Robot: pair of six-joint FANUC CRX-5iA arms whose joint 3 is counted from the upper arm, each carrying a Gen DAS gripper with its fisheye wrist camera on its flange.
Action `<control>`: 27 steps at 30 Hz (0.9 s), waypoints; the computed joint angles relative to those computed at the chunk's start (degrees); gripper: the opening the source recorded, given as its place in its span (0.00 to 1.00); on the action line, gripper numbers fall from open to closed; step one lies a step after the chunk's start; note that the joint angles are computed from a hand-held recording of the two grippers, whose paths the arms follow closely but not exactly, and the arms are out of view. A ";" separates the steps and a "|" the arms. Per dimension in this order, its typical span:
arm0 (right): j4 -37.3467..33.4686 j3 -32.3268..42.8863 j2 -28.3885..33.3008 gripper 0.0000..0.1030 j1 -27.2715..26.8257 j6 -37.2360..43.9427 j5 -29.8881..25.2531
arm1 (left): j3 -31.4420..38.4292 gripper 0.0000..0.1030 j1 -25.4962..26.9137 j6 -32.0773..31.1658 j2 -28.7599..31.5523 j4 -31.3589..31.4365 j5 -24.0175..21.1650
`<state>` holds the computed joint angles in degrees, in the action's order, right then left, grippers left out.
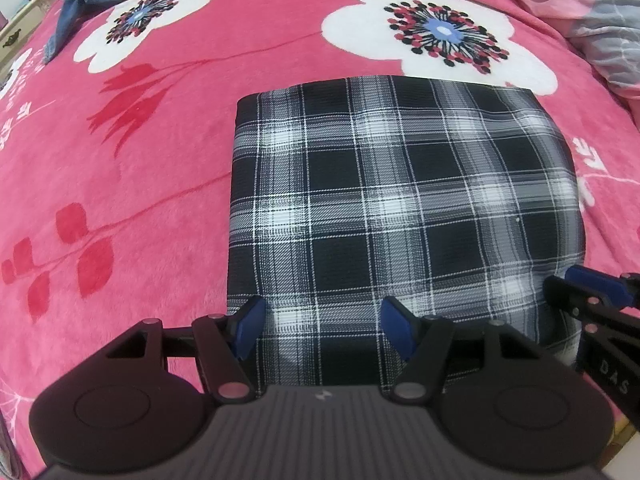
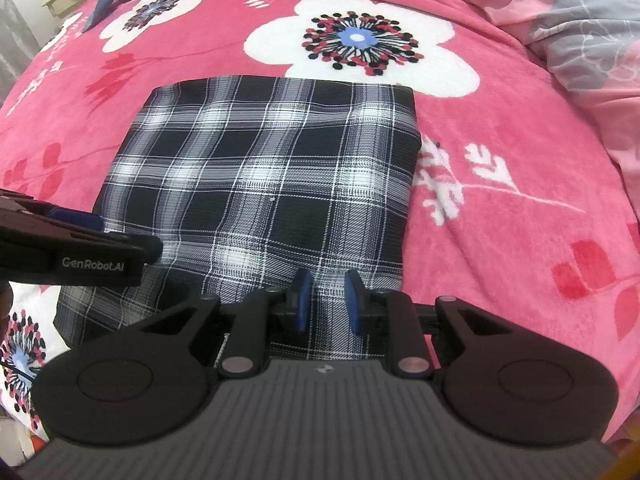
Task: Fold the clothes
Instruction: 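Lower both tools to the edge of the folded plaid pants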
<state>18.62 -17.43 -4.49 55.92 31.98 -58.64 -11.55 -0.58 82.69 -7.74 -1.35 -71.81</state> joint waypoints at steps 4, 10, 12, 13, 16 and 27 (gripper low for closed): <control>0.27 -0.79 -0.67 0.17 0.14 -0.76 0.68 | -1.25 0.64 0.54 -0.58 -1.42 0.40 0.94; -3.66 -3.36 -5.33 0.24 -0.63 0.55 2.77 | -9.46 0.64 9.68 -7.76 -9.54 10.93 4.54; -5.85 -4.64 -8.00 0.28 -1.88 1.22 4.42 | -11.90 0.64 13.57 -10.06 -11.52 15.05 6.46; -6.38 -6.00 -9.83 0.29 -2.50 1.08 6.03 | -12.53 0.65 15.10 -11.14 -11.35 16.92 7.28; -8.87 -8.21 -12.43 0.38 -6.74 2.55 10.62 | -12.23 0.69 18.50 -13.60 -7.02 22.10 6.76; -50.36 -3.62 -8.04 0.51 -30.02 24.71 15.30 | -18.13 0.61 28.09 -20.92 -1.25 36.33 -0.03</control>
<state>-31.75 -21.05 -12.52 25.90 56.70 -43.33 -29.68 27.51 61.76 -8.99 34.99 -71.84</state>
